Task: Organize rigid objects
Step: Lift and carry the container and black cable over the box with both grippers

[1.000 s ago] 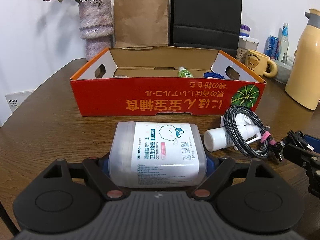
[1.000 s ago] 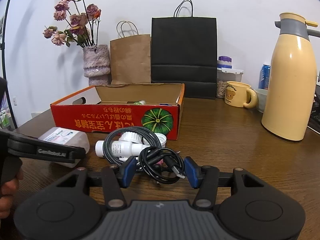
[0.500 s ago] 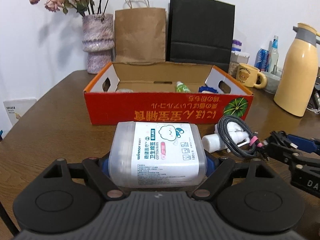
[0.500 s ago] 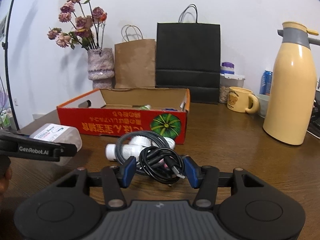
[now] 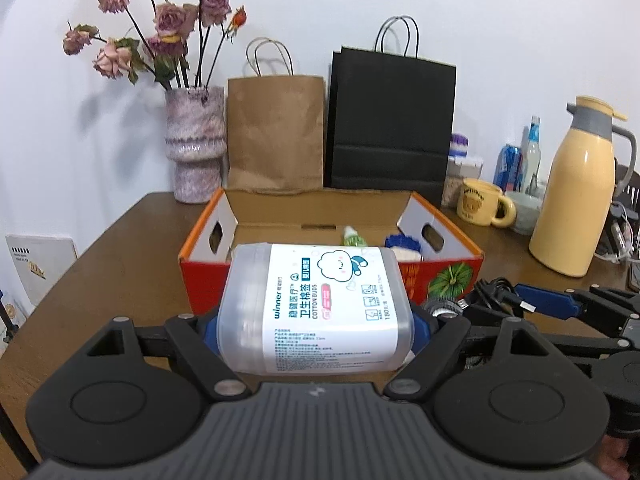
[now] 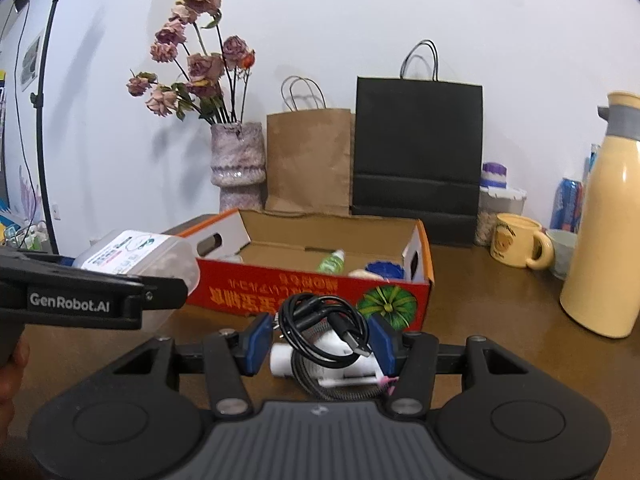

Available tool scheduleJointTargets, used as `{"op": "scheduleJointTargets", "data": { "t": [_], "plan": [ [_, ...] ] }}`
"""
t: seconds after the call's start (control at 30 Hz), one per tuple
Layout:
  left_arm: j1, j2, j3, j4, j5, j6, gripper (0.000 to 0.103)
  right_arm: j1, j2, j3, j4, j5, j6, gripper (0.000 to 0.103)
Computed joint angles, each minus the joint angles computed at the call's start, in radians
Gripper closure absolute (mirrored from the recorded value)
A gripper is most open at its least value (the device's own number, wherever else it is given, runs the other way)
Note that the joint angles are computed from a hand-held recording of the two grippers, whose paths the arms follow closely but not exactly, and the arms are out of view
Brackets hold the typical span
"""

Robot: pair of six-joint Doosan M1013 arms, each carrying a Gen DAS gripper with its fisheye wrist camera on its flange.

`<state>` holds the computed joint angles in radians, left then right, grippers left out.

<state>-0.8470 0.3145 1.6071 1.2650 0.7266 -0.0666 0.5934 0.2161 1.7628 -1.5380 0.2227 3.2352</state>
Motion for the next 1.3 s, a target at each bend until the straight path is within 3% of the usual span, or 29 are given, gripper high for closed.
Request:
{"op": "scheduleJointTargets", "data": {
  "t": [0.47,0.67,0.9,1.17,1.3],
  "plan": [
    [0.035,0.009,-0.040,0.062,0.032,-0.026,0.020,-0.003,0.038,-0.090,-0.018,0.025,-0.017,0.051],
    [0.061,0.023,-0.070,0.065,0.037,-0.026,0.020,-0.017,0.068,-0.145,0.074,0.020,-0.101,0.051],
    [0.088,0.051,-0.111,0.063,0.042,-0.039,0.020,-0.030,0.107,-0.204,0.090,0.031,-0.095,0.051],
    [0.116,0.093,-0.169,0.033,0.037,-0.033,0.020,-0.054,0.166,-0.287,0.292,0.031,-0.277,0.051],
    [0.126,0.118,-0.202,0.016,0.044,-0.013,0.020,-0.062,0.194,-0.318,0.318,0.040,-0.299,0.051]
  ]
}}
